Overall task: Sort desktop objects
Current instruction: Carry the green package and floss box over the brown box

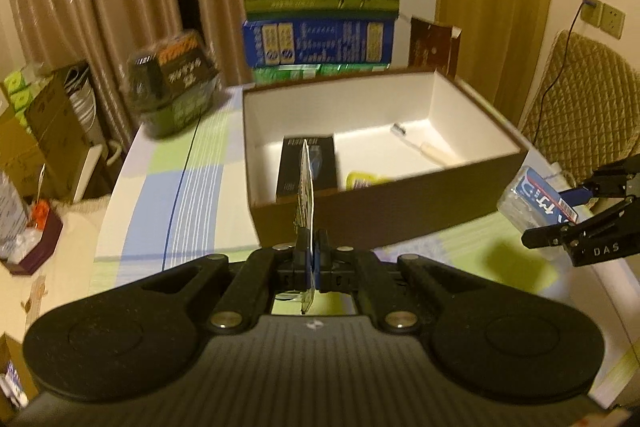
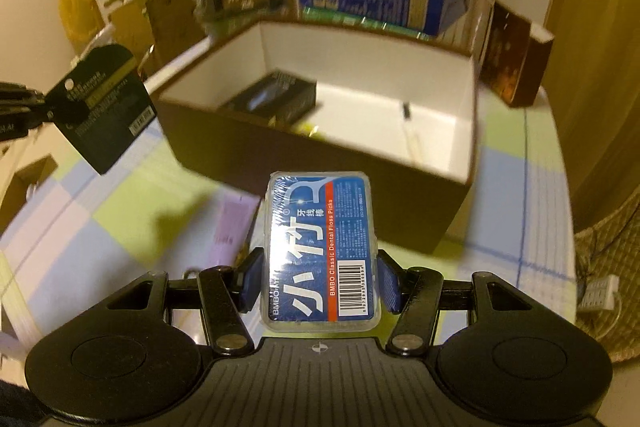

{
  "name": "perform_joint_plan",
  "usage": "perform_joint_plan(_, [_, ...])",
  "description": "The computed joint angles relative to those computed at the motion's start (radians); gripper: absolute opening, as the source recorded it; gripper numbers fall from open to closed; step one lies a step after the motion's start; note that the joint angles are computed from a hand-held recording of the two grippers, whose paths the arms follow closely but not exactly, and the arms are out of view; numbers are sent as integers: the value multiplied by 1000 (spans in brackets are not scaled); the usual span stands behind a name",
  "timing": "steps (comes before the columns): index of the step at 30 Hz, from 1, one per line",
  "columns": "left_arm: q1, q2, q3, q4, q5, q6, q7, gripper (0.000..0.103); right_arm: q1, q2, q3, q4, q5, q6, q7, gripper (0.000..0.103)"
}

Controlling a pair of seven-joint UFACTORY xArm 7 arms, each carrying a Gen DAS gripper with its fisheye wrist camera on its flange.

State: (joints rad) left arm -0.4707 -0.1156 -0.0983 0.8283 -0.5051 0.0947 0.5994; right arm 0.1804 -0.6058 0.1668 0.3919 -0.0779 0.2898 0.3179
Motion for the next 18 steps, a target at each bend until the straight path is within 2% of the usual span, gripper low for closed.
perform_joint_plan(4, [-39, 33, 14, 66, -120, 1, 118, 0, -18, 21, -20, 39, -3, -27, -15, 54])
perform_joint_plan(10, [-6, 117, -45, 198, -254, 20, 256, 0, -59, 88, -29, 116, -21, -77, -41, 54])
perform_joint_plan(15, [55, 214, -114, 332, -282, 63, 286, 0, -91, 189, -24, 200, -37, -114, -62, 54])
perform_joint_plan(18, [83, 284, -148, 416, -247, 87, 258, 0, -86, 266, -46, 259, -29, -125, -86, 54])
